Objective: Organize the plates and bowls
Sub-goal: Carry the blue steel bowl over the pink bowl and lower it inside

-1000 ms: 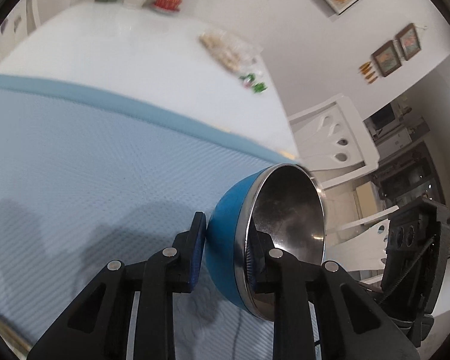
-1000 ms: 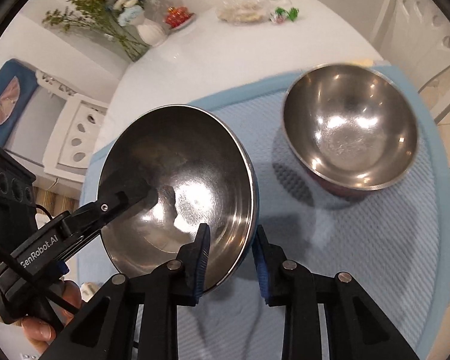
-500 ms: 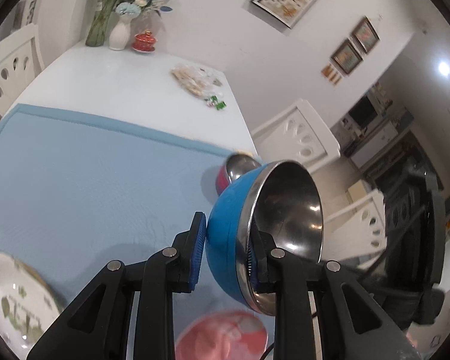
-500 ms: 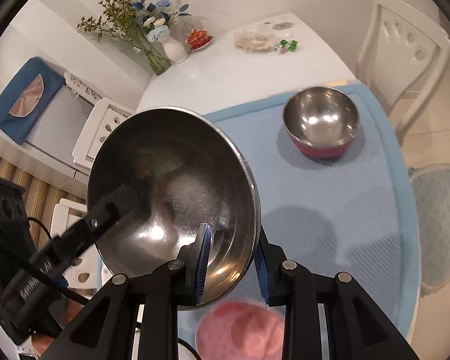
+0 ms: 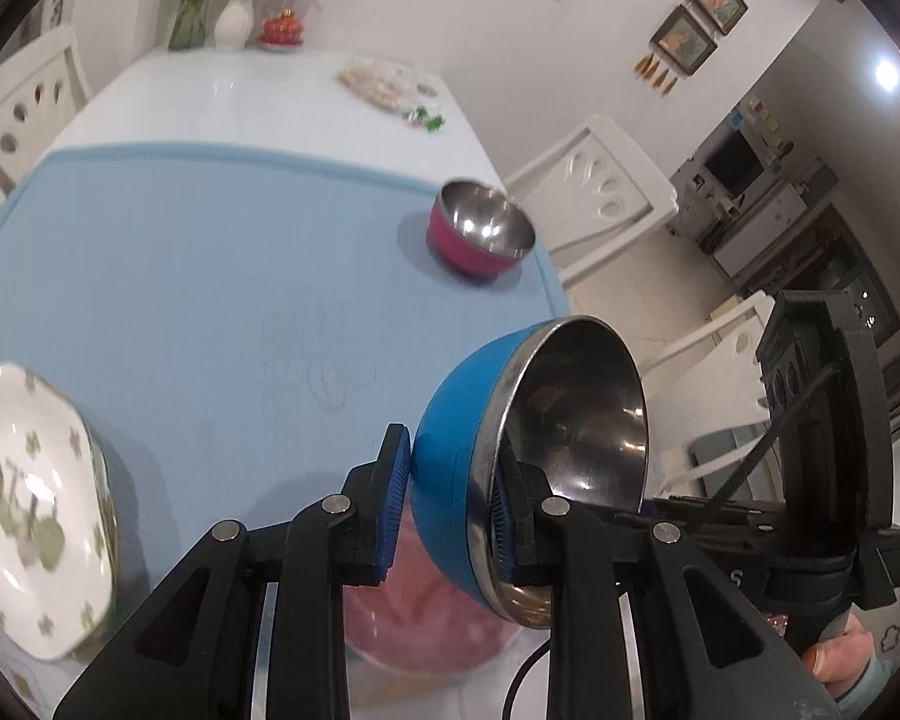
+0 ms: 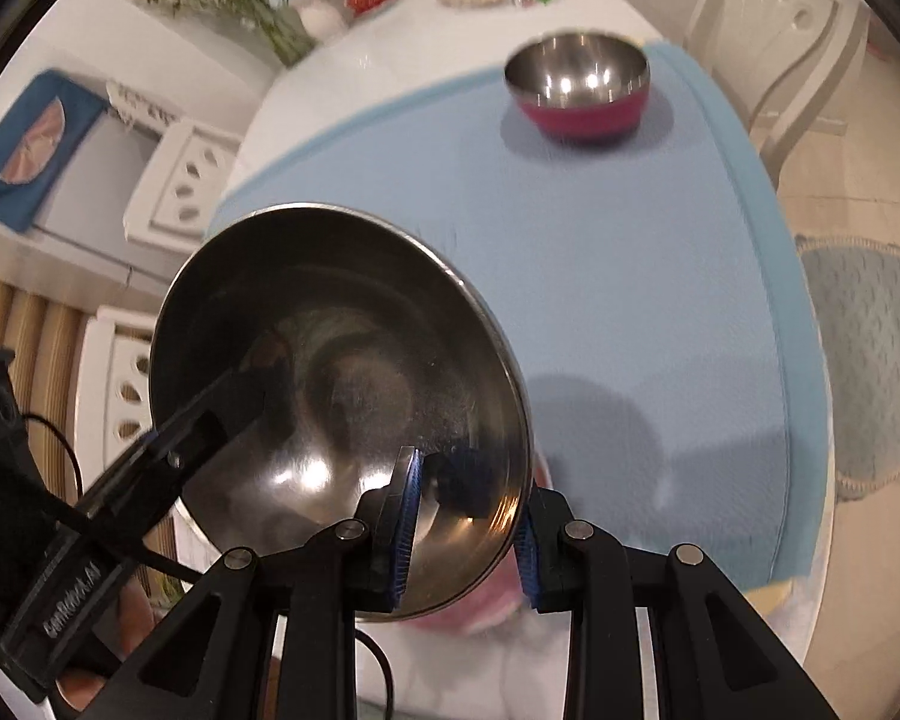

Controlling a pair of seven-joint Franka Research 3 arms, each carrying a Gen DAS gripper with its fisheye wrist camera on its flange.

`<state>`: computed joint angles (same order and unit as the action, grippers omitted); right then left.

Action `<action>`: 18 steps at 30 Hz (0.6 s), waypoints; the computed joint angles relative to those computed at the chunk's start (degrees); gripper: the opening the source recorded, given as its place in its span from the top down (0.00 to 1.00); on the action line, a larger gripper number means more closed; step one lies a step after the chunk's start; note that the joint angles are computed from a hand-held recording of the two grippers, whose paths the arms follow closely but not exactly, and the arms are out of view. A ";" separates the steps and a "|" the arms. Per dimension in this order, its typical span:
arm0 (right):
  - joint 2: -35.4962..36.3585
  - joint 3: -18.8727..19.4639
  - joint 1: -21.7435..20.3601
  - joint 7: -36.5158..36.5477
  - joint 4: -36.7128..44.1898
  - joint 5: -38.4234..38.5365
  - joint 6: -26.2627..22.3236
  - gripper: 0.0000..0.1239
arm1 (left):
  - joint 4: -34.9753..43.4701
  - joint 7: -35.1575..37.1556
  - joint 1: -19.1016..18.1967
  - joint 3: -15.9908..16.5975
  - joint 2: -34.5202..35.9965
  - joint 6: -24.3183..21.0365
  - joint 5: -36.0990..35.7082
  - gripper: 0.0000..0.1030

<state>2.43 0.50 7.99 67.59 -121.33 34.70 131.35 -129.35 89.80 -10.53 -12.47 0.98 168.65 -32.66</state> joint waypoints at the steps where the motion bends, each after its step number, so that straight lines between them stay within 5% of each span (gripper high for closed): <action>1: -0.18 -0.03 -0.01 -0.02 -0.48 -0.37 -0.51 0.77 | -0.60 -0.98 -0.13 -0.07 -0.20 -0.09 0.78 0.79; 14: 0.15 0.14 0.72 1.86 -2.28 -7.20 -3.34 0.77 | -3.24 -5.25 -0.90 0.03 0.08 -3.39 6.18 0.79; 18: 0.73 0.21 0.94 3.18 -2.11 -9.58 -3.08 0.77 | -2.96 -9.75 -1.01 -0.17 1.00 -4.53 12.81 0.79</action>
<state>3.16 0.71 8.93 70.77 -123.44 25.13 128.27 -132.31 80.04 -11.55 -12.64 1.98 164.11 -19.85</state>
